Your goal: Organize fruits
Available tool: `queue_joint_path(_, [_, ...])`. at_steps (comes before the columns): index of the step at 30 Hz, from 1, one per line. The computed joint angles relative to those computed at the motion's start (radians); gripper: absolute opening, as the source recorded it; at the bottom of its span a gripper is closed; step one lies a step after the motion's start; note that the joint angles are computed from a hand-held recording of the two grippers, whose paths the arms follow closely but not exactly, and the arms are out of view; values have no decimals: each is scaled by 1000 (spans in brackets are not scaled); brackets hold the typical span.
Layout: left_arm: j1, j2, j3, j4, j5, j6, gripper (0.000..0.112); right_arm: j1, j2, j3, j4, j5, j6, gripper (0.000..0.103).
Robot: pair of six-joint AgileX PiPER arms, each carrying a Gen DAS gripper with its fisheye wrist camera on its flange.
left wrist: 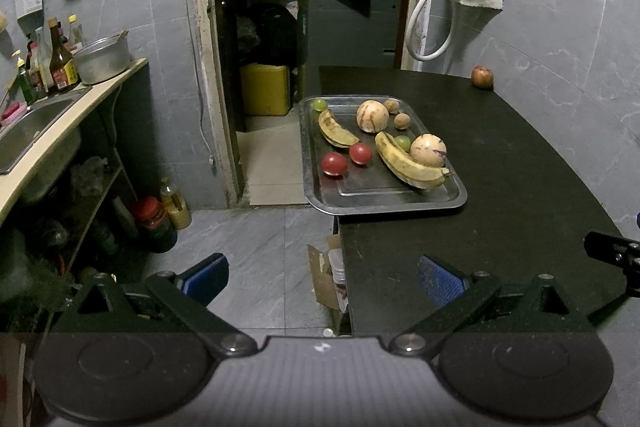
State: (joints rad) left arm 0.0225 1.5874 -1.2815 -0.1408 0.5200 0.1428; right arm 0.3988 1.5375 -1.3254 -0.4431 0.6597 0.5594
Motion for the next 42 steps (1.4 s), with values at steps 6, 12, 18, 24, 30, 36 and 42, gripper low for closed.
queue_joint_path(6, [1,0,-1,-3,1,3,102,0,-1,-1,2,1,-2,102])
queue_joint_path(12, [3,-2,0,-6,4,6,102,-1,-1,-2,4,3,-4,102])
queue_joint_path(18, [1,-6,4,2,4,-4,102,-2,-1,-1,7,2,-7,102])
queue_joint_path(24, [3,-8,5,1,6,-4,102,-1,-2,3,8,1,-7,102])
queue_joint_path(30, [-11,-12,10,66,13,-73,102,-3,0,1,9,1,-8,102])
queue_joint_path(36, [-73,29,-62,318,116,-308,102,0,-3,9,4,0,-1,102])
queue_joint_path(42, [-101,42,-90,393,165,-365,102,-3,-6,25,3,-12,-1,102])
